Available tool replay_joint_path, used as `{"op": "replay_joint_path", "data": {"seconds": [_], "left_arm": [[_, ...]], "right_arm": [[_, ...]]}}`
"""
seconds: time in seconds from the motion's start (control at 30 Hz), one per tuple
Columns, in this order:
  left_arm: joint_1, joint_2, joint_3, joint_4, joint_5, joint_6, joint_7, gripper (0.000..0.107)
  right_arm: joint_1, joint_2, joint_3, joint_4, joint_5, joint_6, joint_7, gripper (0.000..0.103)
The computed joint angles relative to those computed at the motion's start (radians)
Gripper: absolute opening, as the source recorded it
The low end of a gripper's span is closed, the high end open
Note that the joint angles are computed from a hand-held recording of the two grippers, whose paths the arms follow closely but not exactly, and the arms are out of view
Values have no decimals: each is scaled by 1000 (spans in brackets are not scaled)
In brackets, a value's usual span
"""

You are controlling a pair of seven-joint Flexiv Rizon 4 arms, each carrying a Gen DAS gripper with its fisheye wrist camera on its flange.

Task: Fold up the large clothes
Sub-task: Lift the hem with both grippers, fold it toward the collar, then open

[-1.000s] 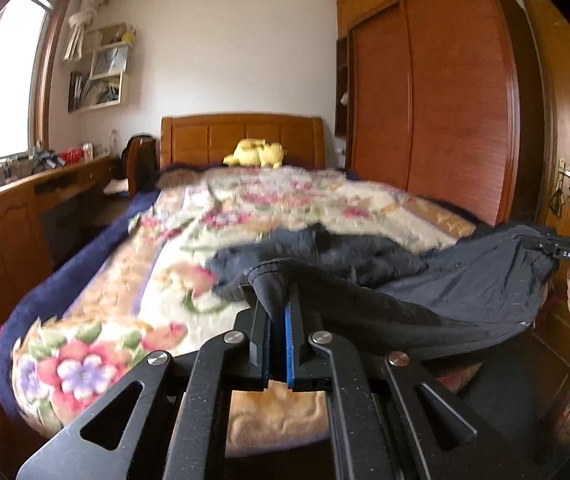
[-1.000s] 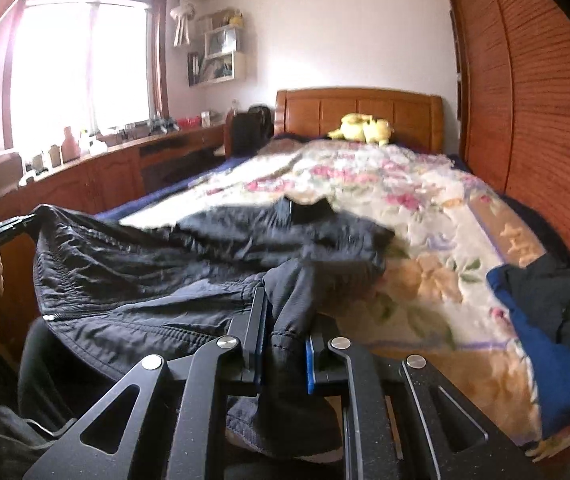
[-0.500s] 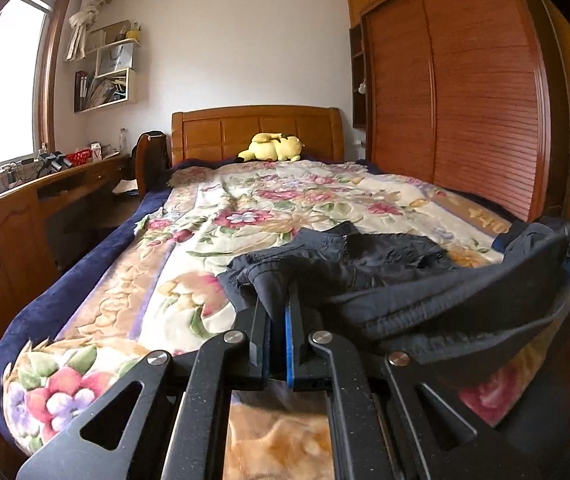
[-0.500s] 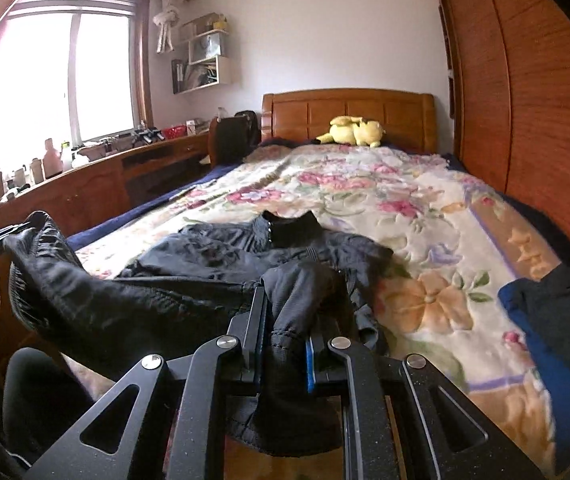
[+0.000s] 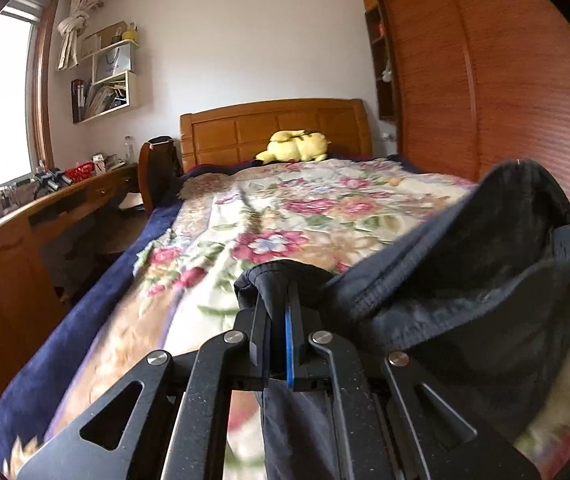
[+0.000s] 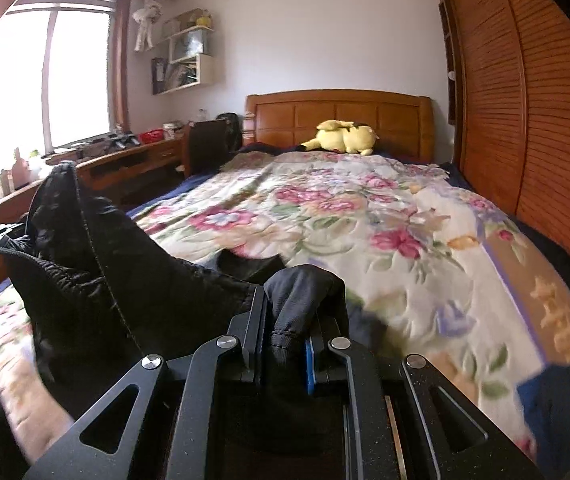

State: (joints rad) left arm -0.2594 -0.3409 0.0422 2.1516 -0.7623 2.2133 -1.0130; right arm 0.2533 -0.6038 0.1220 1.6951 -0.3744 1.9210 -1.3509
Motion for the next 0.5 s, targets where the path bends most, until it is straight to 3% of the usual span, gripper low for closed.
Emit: {"op": "replay_joint_path", "data": {"seconds": [0.13, 0.2, 0.3, 0.37, 0.5], "left_arm": [[49, -86, 14, -139, 17, -104, 19, 6], [-6, -152, 74, -226, -57, -134, 91, 6], [-44, -227, 138, -335, -144, -204, 156, 6], [-99, -283, 220, -402, -219, -257, 195, 6], [-186, -375, 374, -486, -290, -370, 179, 6]], "right_arm": [[-5, -153, 24, -263, -44, -136, 47, 14], [46, -206, -26, -368, -14, -201, 42, 14], [41, -313, 31, -566, -18, -328, 30, 14], [45, -363, 55, -665, 0, -390, 10, 14], [70, -465, 73, -865, 36, -540, -22, 14]]}}
